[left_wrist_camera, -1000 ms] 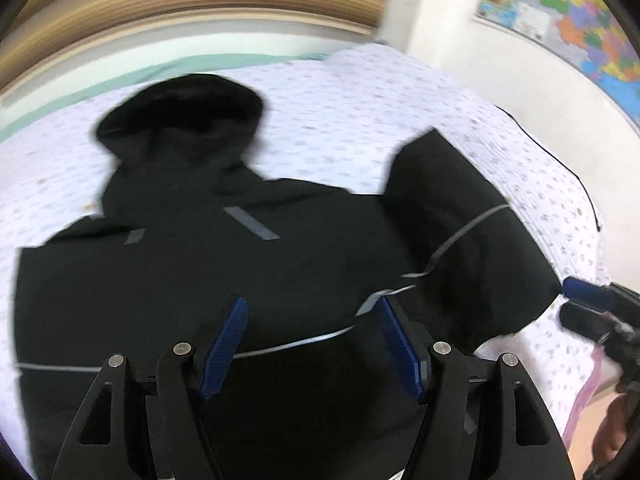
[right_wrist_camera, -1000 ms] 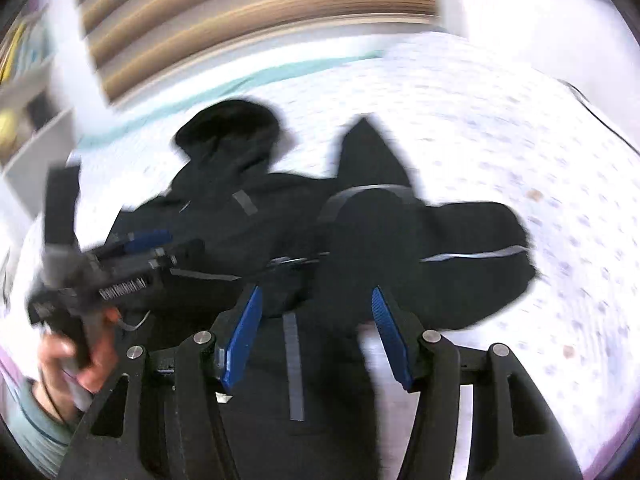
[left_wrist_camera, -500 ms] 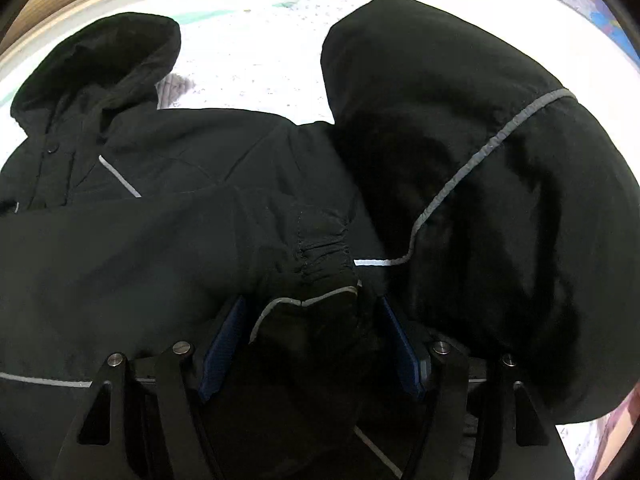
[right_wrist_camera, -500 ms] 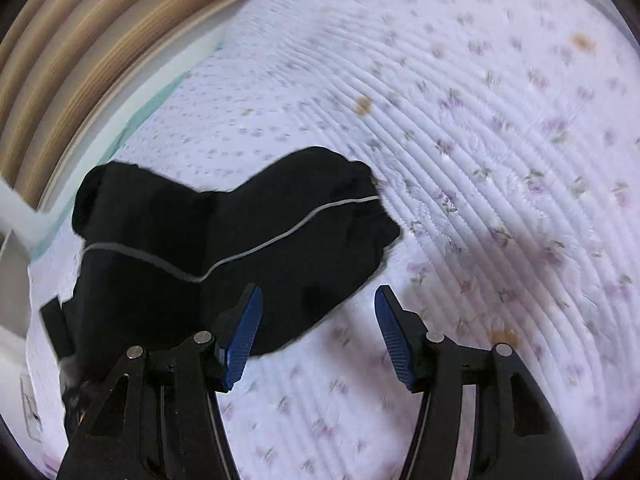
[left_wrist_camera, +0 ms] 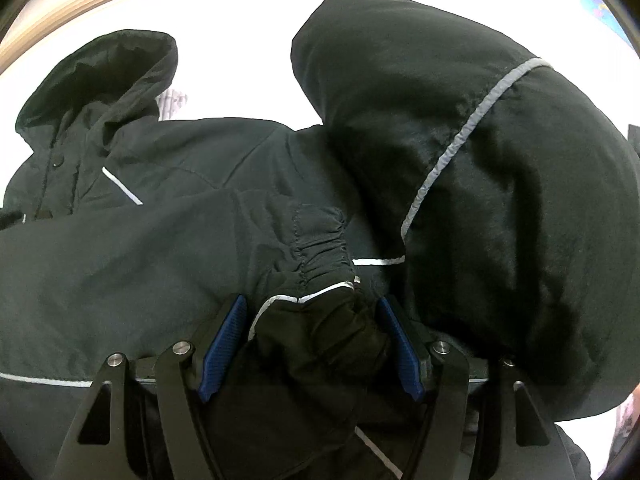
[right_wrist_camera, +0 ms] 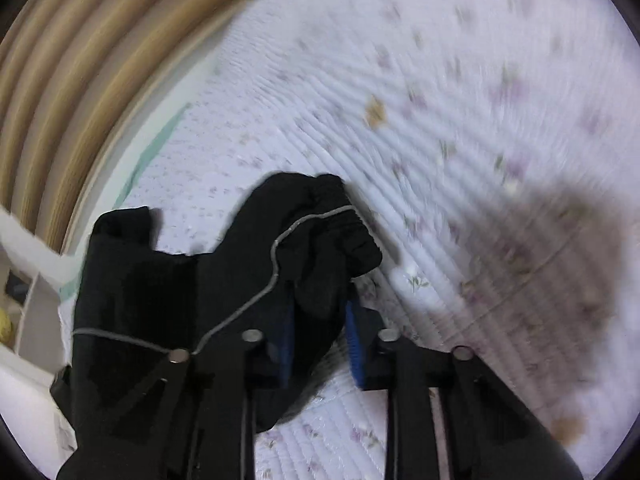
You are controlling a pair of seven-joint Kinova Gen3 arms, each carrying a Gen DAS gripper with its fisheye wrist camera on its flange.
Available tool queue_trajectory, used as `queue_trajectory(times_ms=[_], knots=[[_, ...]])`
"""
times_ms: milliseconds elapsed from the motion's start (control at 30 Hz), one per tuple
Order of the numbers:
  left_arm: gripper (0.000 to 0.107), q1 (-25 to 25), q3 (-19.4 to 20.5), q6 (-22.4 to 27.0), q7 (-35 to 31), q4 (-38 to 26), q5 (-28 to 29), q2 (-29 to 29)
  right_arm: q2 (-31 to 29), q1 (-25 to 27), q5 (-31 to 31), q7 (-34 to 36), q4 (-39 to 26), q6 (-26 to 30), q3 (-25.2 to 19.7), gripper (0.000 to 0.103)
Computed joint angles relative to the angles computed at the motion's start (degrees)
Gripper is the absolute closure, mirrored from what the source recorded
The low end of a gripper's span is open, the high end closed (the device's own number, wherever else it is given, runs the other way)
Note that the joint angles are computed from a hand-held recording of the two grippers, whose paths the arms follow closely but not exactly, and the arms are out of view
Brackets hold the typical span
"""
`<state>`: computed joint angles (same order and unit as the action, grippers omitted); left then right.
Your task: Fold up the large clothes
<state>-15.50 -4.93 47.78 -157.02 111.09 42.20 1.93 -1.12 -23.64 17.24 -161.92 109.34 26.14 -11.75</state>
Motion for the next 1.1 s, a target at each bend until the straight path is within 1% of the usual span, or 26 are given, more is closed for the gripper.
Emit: queue_trajectory(times_ms=[100,200,267,333,367,400,433,467,500,533,567,600,633,667,733,767,800,900,933,967,1000,1033,1067,1100], knots=[[0.038,0.6,0.3,0.2,2.1,-1.0,-2.6,-1.0,-4.2,5.5,7.0,-3.7,-1.7,7.0,-8.0,0.083],[0.038,0.7,-0.4,1.6,1.7,-1.4,-2.4,-2.4,-9.8,12.3,13.2,-7.7,-2.1,14.0,-15.9,0.083],[0.038,0.8,-1.1,3.4,0.7,-1.7,-0.9,-4.1,-13.2,17.6,13.6,-6.7,-3.0,18.6,-20.1,0.083],[0.038,1.5,-1.6,4.7,0.3,-1.9,0.3,-5.6,-16.1,22.9,10.9,-2.6,-4.5,23.3,-22.9,0.083],[0.038,2.1,-1.7,5.4,0.1,-2.1,0.9,-6.2,-17.3,24.5,10.2,-1.2,-5.1,25.6,-23.6,0.083],[0.038,2.8,-1.7,6.1,-0.1,-2.1,1.3,-6.8,-17.9,25.0,10.2,-0.6,-5.4,28.0,-23.5,0.083],[0.038,4.6,-2.3,6.0,0.3,-2.1,1.0,-7.0,-18.6,24.5,9.9,-0.4,-5.1,29.4,-22.4,0.083],[0.038,6.9,-3.0,6.0,1.1,-2.1,0.1,-7.0,-18.8,22.9,9.8,-0.7,-4.6,30.0,-20.3,0.083],[0.038,8.6,-2.5,5.9,2.9,-2.3,-1.7,-6.5,-19.1,20.6,9.6,-1.5,-3.4,29.7,-17.6,0.083],[0.038,9.1,-1.4,6.0,5.2,-3.0,-4.0,-5.7,-19.2,18.0,9.7,-2.4,-2.1,29.3,-15.1,0.083],[0.038,8.8,0.8,5.8,7.5,-3.1,-6.3,-3.8,-19.2,16.5,9.6,-3.5,-0.8,28.9,-13.5,0.083],[0.038,8.5,2.7,5.3,9.8,-3.4,-8.7,-2.1,-19.4,16.0,9.3,-3.9,0.2,28.4,-12.9,0.083],[0.038,8.8,3.5,4.1,11.4,-2.9,-10.1,-1.2,-19.9,15.0,8.1,-3.4,1.5,27.0,-11.3,0.083],[0.038,9.1,3.6,3.7,12.0,-2.8,-10.6,-1.4,-21.4,12.9,7.7,-3.7,3.5,25.6,-9.0,0.083],[0.038,8.7,3.2,5.6,11.7,-3.8,-10.0,-1.2,-23.0,8.4,8.7,-3.9,6.4,21.0,-4.5,0.083],[0.038,8.2,2.8,6.7,10.6,-4.2,-9.1,-1.2,-23.8,7.1,8.3,-3.0,7.5,18.7,-2.8,0.083],[0.038,7.7,2.4,7.4,9.1,-4.6,-8.2,-0.8,-24.3,6.9,7.1,-1.8,7.9,16.9,-1.9,0.082],[0.038,5.9,1.2,10.4,5.8,-5.1,-6.4,-1.9,-24.0,9.2,3.8,0.4,7.5,14.9,-2.2,0.054],[0.038,5.3,0.6,11.7,4.5,-5.1,-5.8,-2.6,-23.5,9.5,2.7,1.4,7.3,14.1,-1.6,0.036],[0.038,4.7,0.0,12.8,3.3,-5.2,-5.4,-3.5,-22.9,9.9,2.1,2.3,7.2,13.2,-1.1,0.035],[0.038,4.1,-0.7,13.8,2.0,-5.2,-4.9,-4.4,-22.0,10.9,1.8,2.9,6.6,13.2,-1.7,0.035],[0.038,3.4,-1.7,15.0,0.6,-5.4,-4.6,-5.1,-20.7,12.1,1.7,3.2,5.4,14.1,-2.6,0.039],[0.038,3.0,-2.3,15.6,-0.2,-5.6,-4.3,-5.8,-19.1,13.2,1.7,3.5,3.8,15.4,-3.7,0.048],[0.038,2.5,-3.1,16.3,-1.0,-5.9,-3.9,-6.2,-18.5,14.2,1.8,3.5,2.9,16.5,-5.2,0.067]])
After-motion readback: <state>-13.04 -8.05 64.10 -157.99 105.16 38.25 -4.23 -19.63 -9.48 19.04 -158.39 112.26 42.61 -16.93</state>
